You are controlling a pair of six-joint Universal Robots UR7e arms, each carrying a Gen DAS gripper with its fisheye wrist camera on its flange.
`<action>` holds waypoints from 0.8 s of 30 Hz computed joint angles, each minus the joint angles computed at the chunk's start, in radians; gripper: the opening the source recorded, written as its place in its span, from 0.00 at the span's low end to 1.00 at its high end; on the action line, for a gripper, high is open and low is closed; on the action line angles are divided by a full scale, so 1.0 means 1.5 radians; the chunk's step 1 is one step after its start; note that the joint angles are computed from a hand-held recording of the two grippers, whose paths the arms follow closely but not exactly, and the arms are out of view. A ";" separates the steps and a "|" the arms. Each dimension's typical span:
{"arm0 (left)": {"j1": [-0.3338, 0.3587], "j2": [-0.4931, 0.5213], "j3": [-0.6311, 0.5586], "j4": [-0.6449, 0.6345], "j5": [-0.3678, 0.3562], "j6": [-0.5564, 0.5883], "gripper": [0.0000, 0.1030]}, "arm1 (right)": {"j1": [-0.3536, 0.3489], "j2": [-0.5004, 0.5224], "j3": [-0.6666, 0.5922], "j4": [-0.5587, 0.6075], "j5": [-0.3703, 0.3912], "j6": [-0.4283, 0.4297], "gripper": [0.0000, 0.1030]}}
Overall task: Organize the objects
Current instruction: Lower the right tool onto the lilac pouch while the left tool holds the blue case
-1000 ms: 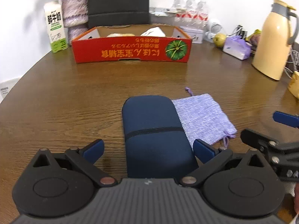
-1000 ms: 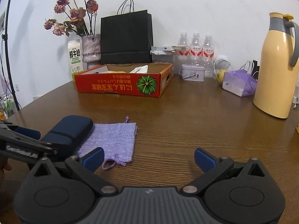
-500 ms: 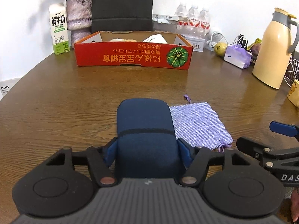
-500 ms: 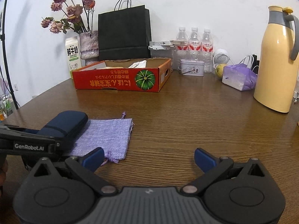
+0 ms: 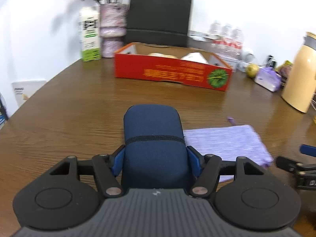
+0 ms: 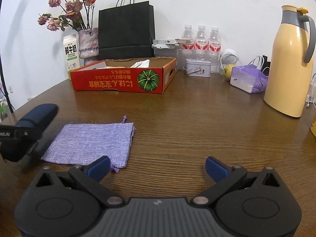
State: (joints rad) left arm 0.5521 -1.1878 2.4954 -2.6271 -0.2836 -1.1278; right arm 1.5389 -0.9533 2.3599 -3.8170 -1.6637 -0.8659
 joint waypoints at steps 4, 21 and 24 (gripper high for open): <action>0.005 -0.052 0.017 0.072 0.008 -0.038 0.64 | 0.018 0.002 -0.012 0.051 -0.017 0.015 1.00; 0.034 -0.020 0.050 -0.130 -0.008 0.169 0.66 | 0.112 0.083 -0.106 0.173 -0.062 0.073 1.00; 0.034 -0.011 0.054 -0.180 -0.017 0.210 0.66 | 0.128 0.097 -0.112 0.177 -0.069 0.064 1.00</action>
State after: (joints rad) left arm 0.6035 -1.2037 2.5766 -2.8977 -0.3086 -0.8133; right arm 1.7301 -0.8083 2.1917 -3.5518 -1.7672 -0.7692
